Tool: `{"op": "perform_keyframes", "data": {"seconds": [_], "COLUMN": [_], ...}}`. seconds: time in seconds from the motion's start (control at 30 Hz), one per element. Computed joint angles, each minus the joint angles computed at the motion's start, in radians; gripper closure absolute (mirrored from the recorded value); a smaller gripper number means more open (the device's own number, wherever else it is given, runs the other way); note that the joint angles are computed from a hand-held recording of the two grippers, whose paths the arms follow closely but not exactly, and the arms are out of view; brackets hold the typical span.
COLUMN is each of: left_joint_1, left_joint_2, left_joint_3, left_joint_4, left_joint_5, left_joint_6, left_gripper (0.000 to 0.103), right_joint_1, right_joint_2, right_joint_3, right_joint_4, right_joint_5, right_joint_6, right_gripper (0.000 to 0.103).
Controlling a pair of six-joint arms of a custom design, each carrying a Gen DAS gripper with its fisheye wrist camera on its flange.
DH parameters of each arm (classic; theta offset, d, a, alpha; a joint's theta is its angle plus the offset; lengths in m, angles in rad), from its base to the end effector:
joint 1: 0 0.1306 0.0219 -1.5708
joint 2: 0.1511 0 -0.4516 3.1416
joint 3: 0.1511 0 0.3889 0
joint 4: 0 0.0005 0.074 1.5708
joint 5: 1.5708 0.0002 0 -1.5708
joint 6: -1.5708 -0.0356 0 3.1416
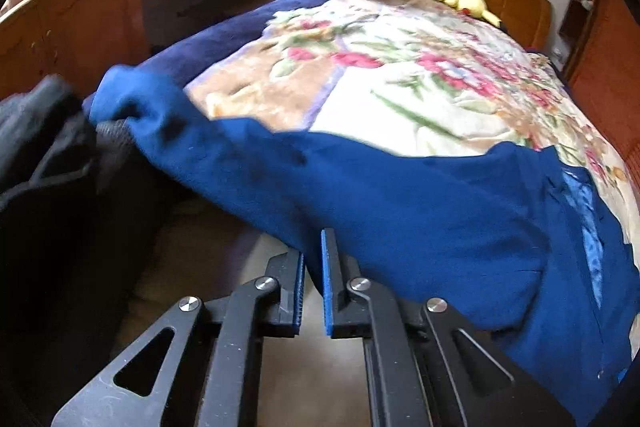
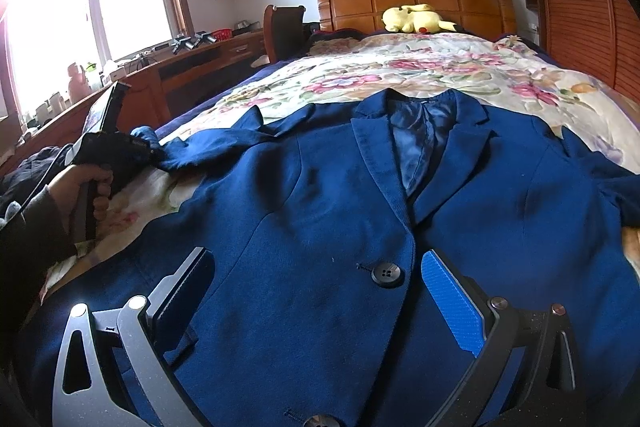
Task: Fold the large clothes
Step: 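Grasp the jacket sleeve cuff with the left gripper and lift it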
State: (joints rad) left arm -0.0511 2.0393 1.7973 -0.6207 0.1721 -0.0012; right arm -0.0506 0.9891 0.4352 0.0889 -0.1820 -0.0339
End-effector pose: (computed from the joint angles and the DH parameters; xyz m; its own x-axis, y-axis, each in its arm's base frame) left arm 0.7312 -0.0440 0.3221 -0.7584 0.0400 -0.6505 0.1625 0.9782 -0.1293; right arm 0.2615 -0.0073 0.2873 -0.4514 0.0562 -0.8906 -0.0966 0.9891 0.1114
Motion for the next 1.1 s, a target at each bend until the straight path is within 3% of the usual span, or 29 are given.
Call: {"op": "perform_keyframes", "data": {"seconds": [0.1, 0.3, 0.6, 0.8, 1.0, 1.1], "left_joint_1": [-0.026, -0.086, -0.197, -0.232, -0.206, -0.184], "left_joint_2": [-0.038, -0.132, -0.29, -0.335, -0.381, -0.4], "left_joint_3": [-0.03, -0.083, -0.227, -0.312, -0.372, -0.386], "left_joint_4": [0.043, 0.059, 0.044, 0.061, 0.067, 0.062], "left_joint_5": [-0.032, -0.007, 0.067, -0.01, 0.034, 0.06], "left_joint_6": [-0.046, -0.08, -0.19, -0.253, -0.25, -0.258], "left_gripper": [0.1, 0.1, 0.1, 0.099, 0.072, 0.067], "right_joint_1": [0.003, -0.017, -0.103, -0.141, -0.117, -0.11], "right_joint_2": [0.0, -0.017, -0.087, -0.091, -0.091, -0.093], "right_joint_3": [-0.001, -0.003, -0.014, -0.025, -0.028, -0.03], "right_joint_4": [0.005, -0.008, -0.031, -0.024, -0.015, -0.017], "right_joint_5": [0.006, -0.029, -0.064, -0.082, -0.06, -0.052], "right_joint_6": [0.0, 0.009, 0.065, 0.058, 0.065, 0.08], "right_gripper": [0.0, 0.0, 0.0, 0.0, 0.0, 0.0]}}
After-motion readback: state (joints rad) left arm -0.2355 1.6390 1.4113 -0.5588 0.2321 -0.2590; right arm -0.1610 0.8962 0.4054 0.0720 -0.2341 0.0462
